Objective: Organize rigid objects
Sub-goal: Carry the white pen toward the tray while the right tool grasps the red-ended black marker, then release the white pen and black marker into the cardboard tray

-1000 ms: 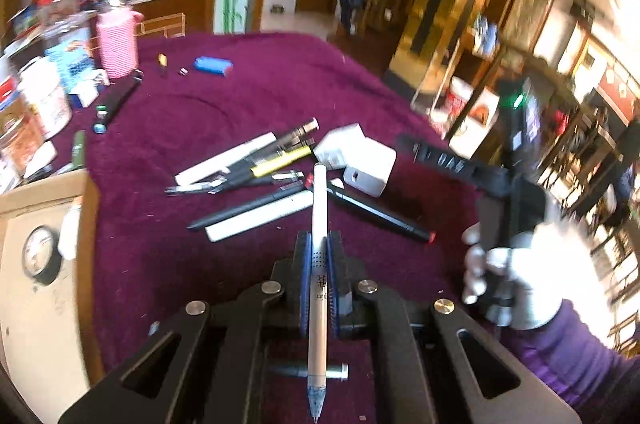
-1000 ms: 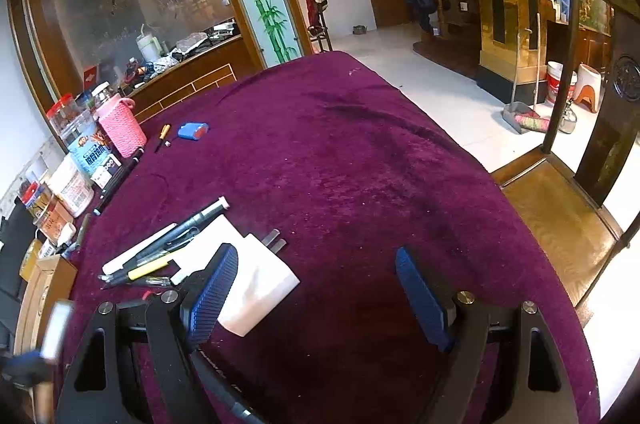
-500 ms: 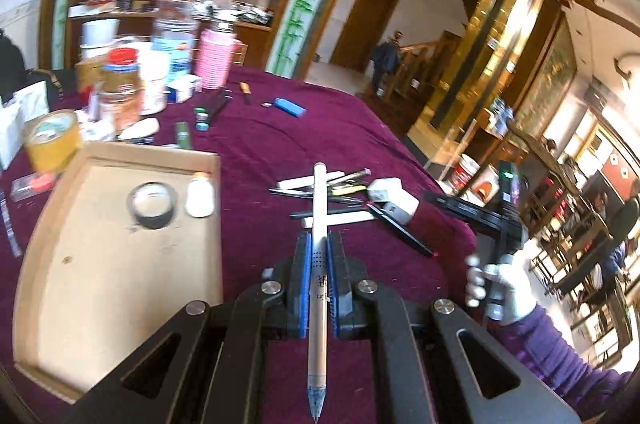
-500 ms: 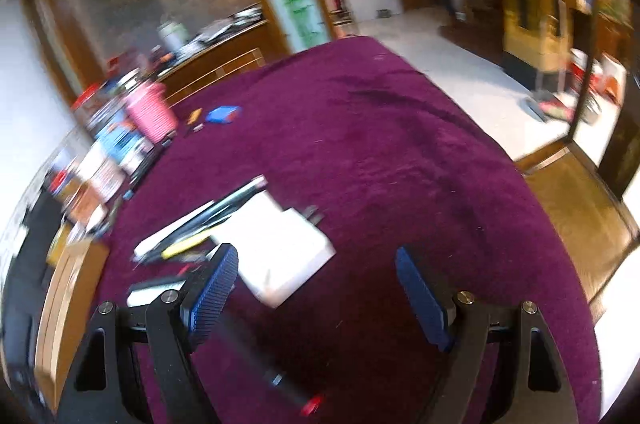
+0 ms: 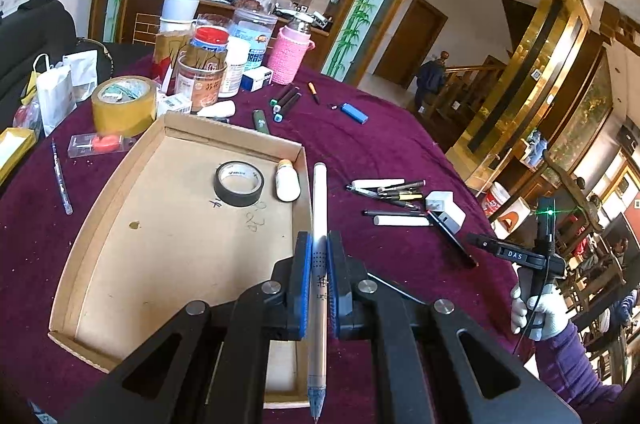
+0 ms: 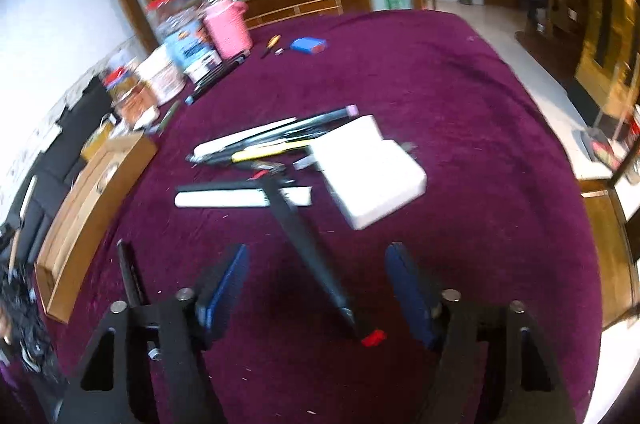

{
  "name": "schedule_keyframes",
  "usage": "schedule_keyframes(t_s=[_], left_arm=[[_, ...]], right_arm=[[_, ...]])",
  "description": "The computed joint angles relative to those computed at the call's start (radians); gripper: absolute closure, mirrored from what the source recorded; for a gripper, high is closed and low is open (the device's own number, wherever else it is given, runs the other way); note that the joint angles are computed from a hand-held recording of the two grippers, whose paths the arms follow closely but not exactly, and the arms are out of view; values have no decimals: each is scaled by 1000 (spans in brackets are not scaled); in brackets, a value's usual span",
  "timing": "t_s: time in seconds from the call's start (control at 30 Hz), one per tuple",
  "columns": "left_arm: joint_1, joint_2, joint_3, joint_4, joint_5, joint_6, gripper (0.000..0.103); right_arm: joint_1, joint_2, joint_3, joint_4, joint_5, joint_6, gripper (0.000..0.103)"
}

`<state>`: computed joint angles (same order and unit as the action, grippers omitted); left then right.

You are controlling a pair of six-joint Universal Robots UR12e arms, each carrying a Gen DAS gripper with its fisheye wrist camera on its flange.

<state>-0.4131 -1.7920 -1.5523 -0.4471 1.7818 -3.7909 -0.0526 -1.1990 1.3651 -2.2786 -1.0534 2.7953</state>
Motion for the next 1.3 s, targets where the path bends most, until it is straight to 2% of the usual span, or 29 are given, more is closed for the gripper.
schedule_keyframes(t_s=[0.1,0.17,0.23,0.27,0.3,0.33,0.53,0.67,0.77,0.9,0.97,1.1,1.3], left_arm=[[-3,-7,8,-17,6,0,96],[-1,-10,10,-22,-2,-6,96],[0,-10,7,-27,-6,-12,96],[0,-9,5,-29,-6,-14,96],[1,-8,4,-32,-4,-14,96],[1,-7,5,-37,0,-14,96],[22,-8,9,-75,5,-23,96],[45,-24,34,-132,-5,-26,96],[60,-39,58,-179,9,-27,96],[80,-60,89,-243,11,-33,96],[92,-75,113,-292,17,-31,96],[124,-102,147,-352,2,-47,96],[149,-116,157,-367,6,-63,96]], right_arm=[[31,15,-20,4,-50,-47,32],[48,31,-40,19,-88,-67,41],[66,49,-56,31,-149,-77,64],[71,54,-58,30,-170,-77,64],[69,52,-55,23,-163,-69,70],[65,50,-54,28,-151,-57,86],[30,13,-30,64,24,11,87],[24,4,-48,147,175,27,87],[42,14,-90,268,307,-4,87],[92,42,-150,439,413,-56,86],[126,61,-182,500,427,-68,86],[191,97,-227,523,399,-38,86],[244,139,-264,529,329,29,86]])
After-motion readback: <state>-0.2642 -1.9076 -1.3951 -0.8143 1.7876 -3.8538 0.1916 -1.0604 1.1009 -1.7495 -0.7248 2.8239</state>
